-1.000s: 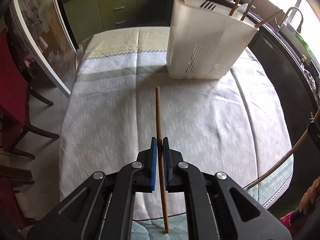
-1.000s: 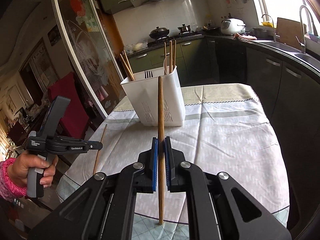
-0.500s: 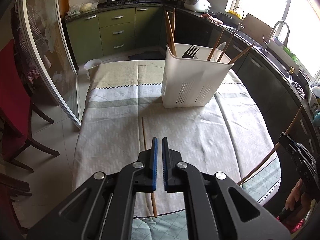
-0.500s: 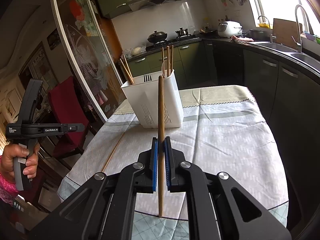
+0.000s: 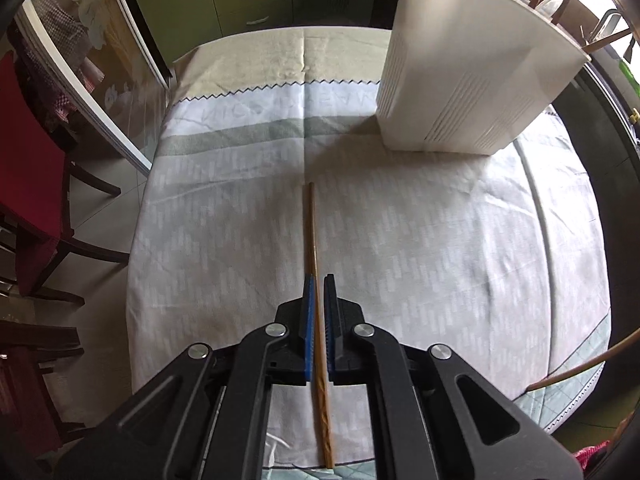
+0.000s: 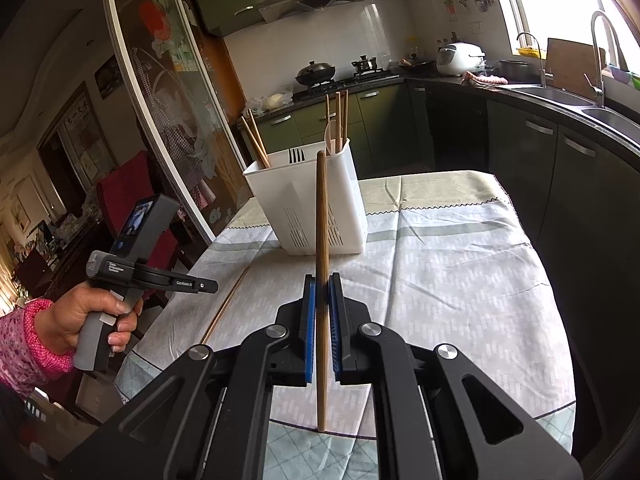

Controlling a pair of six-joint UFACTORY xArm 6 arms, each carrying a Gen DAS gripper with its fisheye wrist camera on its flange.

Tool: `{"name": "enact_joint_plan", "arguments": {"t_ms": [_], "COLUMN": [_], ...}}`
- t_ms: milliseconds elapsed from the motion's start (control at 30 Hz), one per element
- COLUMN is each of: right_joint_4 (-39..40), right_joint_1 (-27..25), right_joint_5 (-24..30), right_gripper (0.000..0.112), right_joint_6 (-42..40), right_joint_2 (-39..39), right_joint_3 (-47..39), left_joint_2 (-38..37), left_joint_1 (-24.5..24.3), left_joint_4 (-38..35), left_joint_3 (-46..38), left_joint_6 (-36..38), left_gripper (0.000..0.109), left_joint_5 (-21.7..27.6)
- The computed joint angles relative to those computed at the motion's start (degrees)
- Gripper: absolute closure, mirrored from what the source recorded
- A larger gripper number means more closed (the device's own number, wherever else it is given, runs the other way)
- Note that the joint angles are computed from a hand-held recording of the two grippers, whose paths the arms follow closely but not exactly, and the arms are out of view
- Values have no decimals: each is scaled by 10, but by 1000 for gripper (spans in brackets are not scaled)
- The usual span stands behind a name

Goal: Organize utensils
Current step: 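Raise both chopsticks upright, lower them into the white basket and open both tools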

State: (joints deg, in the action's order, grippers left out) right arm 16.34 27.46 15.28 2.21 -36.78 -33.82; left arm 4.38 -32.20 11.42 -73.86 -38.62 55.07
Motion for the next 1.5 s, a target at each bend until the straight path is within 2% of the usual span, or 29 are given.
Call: {"name": "enact_joint_plan", "arguments": {"t_ms": [267,433,500,533,600,700,833,1300,1500], "right_joint_4": [26,44,71,95,89,89,85,75,67], "right_joint_1": [0,0,1,2,1,-1,-1,7,9], "right_joint_5": [4,7,12,17,14,16,18,9,9], "right_gripper": [105,105,105,105,105,105,105,105,105], "right_joint_6": [-26,-42,-66,-86,-82,-81,-77,-67,-64], "right_joint_2": [5,6,8,9,9,6,2,2,2], "right_joint_3": [-6,-8,-11,-13,-12,-10,-9,-6,-7], "left_joint_2": [36,56,59,59,60,60,58,-97,-137], "left_joint_1": [12,10,10,9,9,7,2,-36,-48], "left_joint_4": [-27,-14,-15,-11,-10,-6,-10,62,74], "left_joint_3": [-19,-37,-40,-40,-40,-37,-39,37,67], "left_joint_6": [29,22,21,18,19,22,15,-25,-40], "left_gripper": [103,92,91,91,91,103,103,103,103], "left_joint_5": [10,28,30,30,27,20,16,-46,-62]}}
